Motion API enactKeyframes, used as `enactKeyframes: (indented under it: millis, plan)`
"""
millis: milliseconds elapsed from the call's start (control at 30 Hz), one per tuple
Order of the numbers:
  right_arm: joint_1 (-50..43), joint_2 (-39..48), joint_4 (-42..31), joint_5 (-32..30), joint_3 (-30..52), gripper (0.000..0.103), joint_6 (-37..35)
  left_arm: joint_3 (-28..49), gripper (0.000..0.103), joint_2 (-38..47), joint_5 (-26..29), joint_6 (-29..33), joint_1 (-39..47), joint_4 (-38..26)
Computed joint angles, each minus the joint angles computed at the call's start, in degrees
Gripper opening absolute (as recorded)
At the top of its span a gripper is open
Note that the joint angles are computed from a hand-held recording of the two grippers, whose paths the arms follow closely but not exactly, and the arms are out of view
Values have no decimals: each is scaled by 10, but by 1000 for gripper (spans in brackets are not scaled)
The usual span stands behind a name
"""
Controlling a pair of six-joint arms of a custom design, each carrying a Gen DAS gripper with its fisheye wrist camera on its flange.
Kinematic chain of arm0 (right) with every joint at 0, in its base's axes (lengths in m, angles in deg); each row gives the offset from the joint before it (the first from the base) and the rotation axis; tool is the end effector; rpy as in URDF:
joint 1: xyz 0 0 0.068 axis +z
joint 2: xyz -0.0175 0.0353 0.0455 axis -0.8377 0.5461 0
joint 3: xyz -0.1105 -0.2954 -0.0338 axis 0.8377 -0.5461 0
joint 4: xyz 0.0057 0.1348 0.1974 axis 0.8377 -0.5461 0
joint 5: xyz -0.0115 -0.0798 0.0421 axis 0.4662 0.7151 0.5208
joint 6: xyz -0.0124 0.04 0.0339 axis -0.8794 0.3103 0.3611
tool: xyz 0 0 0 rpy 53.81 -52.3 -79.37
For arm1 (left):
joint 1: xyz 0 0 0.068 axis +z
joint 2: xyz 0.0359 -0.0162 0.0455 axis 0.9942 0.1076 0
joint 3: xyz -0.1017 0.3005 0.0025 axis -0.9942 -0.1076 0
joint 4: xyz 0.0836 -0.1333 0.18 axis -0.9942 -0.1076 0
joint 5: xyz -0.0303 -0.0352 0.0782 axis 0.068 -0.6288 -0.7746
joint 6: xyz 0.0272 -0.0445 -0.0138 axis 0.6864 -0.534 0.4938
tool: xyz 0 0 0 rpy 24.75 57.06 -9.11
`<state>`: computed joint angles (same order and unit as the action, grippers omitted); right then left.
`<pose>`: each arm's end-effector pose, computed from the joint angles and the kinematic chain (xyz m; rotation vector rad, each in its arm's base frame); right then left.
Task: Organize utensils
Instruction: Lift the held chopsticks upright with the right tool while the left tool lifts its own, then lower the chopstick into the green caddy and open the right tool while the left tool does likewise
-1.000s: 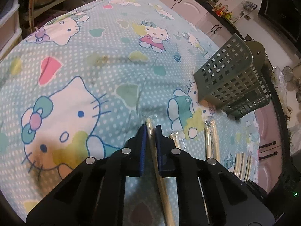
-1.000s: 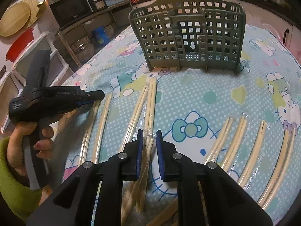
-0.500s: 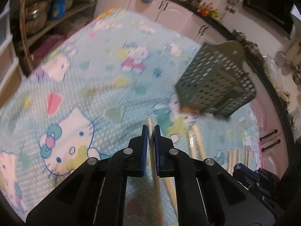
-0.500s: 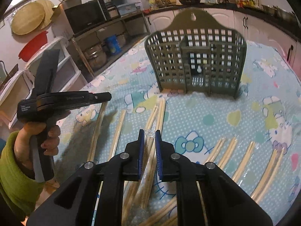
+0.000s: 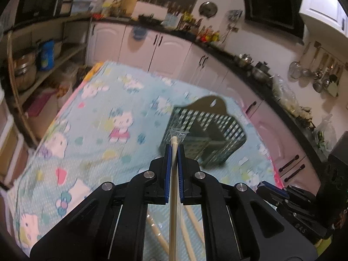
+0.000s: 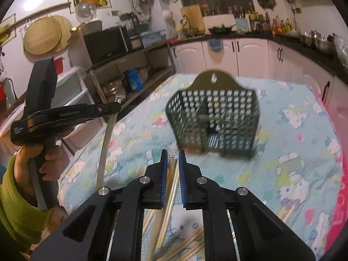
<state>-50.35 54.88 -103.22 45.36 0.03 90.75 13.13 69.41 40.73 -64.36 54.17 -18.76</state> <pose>0.1275 0.0268 0.3004 -0.2637 2.1913 0.4683 0.1998 -0.1152 0.3223 0.1677 2.2426 -0.5391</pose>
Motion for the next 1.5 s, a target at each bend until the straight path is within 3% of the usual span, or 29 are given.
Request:
enactKeyframes:
  millis: [367, 900, 1233, 1500]
  plan:
    - [-123, 23, 3, -64, 78, 9, -47, 85, 1, 46, -71, 24, -66, 27]
    - [-207, 116, 55, -97, 208, 8, -43, 199, 1, 144, -200, 89, -98, 169]
    - [-192, 183, 95, -67, 261, 8, -17, 205, 1, 199, -203, 97, -78, 246]
    - [-177, 219, 115, -49, 259, 8, -13, 190, 1, 232, -190, 97, -59, 304]
